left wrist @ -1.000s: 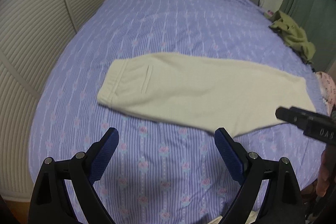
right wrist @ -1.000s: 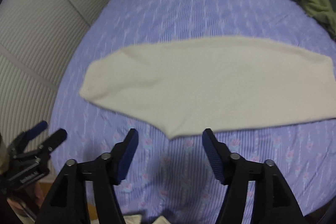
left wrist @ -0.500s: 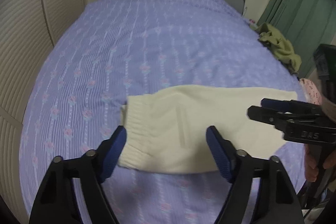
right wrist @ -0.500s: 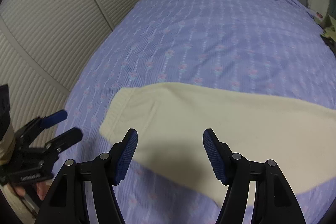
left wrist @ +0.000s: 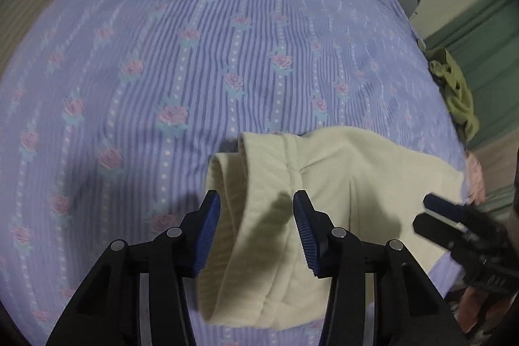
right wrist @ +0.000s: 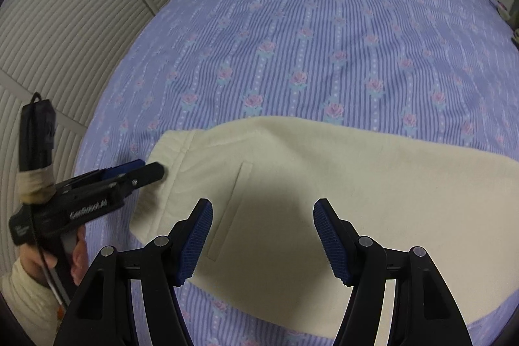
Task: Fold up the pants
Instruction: 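Grasp the elastic waistband with the left tool and lift it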
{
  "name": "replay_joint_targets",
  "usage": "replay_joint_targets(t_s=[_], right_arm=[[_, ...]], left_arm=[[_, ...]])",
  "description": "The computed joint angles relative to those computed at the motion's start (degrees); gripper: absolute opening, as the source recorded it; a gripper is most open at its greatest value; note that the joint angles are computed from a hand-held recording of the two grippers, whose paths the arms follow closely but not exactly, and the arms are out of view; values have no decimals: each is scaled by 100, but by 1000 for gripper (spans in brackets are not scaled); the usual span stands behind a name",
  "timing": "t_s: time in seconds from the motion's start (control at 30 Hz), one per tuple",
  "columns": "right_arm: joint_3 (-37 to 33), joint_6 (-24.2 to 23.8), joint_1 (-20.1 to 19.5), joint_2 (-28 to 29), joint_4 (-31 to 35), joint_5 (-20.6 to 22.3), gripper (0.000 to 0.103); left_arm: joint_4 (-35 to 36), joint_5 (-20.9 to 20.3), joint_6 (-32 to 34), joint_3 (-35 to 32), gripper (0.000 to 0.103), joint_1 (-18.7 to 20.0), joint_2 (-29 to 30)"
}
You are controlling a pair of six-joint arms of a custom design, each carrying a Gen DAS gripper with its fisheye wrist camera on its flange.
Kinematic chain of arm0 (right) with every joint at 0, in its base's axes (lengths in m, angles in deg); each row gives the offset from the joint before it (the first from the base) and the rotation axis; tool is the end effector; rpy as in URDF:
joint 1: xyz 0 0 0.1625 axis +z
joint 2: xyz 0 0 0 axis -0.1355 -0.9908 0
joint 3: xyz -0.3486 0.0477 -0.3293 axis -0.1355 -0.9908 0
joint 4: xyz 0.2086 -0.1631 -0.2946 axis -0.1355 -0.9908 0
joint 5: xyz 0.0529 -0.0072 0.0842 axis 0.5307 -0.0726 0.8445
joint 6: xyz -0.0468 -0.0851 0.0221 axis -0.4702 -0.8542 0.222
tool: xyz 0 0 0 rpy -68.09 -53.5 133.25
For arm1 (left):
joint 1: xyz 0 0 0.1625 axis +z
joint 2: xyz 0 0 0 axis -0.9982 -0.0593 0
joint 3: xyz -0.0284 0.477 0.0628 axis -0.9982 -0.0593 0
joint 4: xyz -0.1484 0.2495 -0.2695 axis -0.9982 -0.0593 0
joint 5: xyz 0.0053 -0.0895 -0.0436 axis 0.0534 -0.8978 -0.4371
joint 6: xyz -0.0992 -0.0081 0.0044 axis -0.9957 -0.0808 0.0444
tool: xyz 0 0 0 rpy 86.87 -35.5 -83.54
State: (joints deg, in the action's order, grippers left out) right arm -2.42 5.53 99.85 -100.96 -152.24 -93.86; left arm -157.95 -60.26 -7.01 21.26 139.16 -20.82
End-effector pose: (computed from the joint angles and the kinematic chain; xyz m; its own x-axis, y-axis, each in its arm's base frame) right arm 0.1118 -0.7143 0.3636 -0.8197 -0.2171 0.5301 -0.3348 0.9324 -0.1359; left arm -0.3355 -0.7318 0.0369 -0.9422 -0.0367 -0.3329 0.0730 0.9476 -0.3111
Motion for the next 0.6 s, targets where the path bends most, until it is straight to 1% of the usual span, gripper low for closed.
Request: replay_joint_targets(t_s=[0.07,0.1,0.17,0.2,0.23,0.3,0.43,0.5,0.6], right_arm=[[28,-7,3,-20,15,-3,66],[48,-16,5,-27,12,-20,66],[67,-36,4,-30,9,-21,66],[73,-24,9,-26,16,-36,66],[94,-20,10,-39,19,-18,66],[113,-37,19,-35,4,10,66],[123,-116,65,-8,-76,126,66],[119,-166,91,2,-65,184,66],[133,-250,124,19,-100,182,66]], left_arm=[[-32,-357,-82,-34,45,79,37],[-4,-410,-119,-56,43,90,61],[156,-242,-289,-74,36,51,81],[173,-181,-333,-68,17,38,73],[165,-85,-389,-29,11,9,52],[-55,-95,-393,132,8,-33,-38],[136,506,-284,259,8,-267,-108],[292,673,-290,269,8,-282,-79],[416,471,-650,204,12,-77,-19]])
